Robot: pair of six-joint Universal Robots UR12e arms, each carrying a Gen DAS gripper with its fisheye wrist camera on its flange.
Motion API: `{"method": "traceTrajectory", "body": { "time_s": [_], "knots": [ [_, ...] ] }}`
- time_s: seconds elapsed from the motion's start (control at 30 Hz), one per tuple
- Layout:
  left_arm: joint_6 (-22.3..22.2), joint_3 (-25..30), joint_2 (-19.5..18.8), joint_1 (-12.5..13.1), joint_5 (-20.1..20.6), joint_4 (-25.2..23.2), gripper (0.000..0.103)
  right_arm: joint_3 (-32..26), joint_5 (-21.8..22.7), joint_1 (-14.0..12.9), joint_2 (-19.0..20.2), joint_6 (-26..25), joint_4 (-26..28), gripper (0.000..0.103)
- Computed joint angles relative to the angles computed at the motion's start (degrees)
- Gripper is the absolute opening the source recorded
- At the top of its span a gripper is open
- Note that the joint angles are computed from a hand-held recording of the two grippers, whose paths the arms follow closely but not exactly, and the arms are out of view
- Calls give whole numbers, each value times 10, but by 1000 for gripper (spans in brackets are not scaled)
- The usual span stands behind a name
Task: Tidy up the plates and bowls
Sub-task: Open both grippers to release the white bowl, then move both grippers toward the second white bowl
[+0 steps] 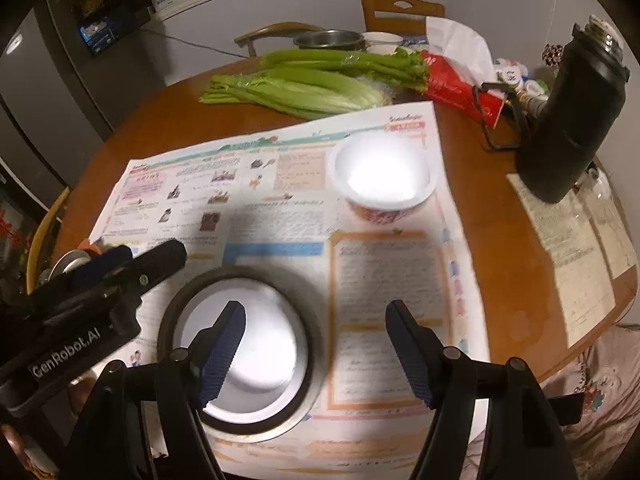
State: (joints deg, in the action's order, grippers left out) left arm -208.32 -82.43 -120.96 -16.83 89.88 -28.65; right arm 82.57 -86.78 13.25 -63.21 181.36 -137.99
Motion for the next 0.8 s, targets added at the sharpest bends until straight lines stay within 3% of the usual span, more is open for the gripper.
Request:
{"method": "traceTrajectory", "body": {
  "time_s": [0.2, 0.43, 0.7, 0.8],
  "knots": [
    [25, 48, -23, -3, 4, -45, 73, -23, -11, -12, 17, 2, -3, 72],
    [40, 109, -63, 1, -32, -92, 73, -64, 6, -36, 51, 41, 18, 72],
    [42, 175, -106, 10, -87, -130, 73, -115, 24, -54, 86, 48, 45, 72],
    [57, 210, -124, 5, -61, -153, 73, -129, 24, -58, 97, 52, 51, 72]
  ]
}}
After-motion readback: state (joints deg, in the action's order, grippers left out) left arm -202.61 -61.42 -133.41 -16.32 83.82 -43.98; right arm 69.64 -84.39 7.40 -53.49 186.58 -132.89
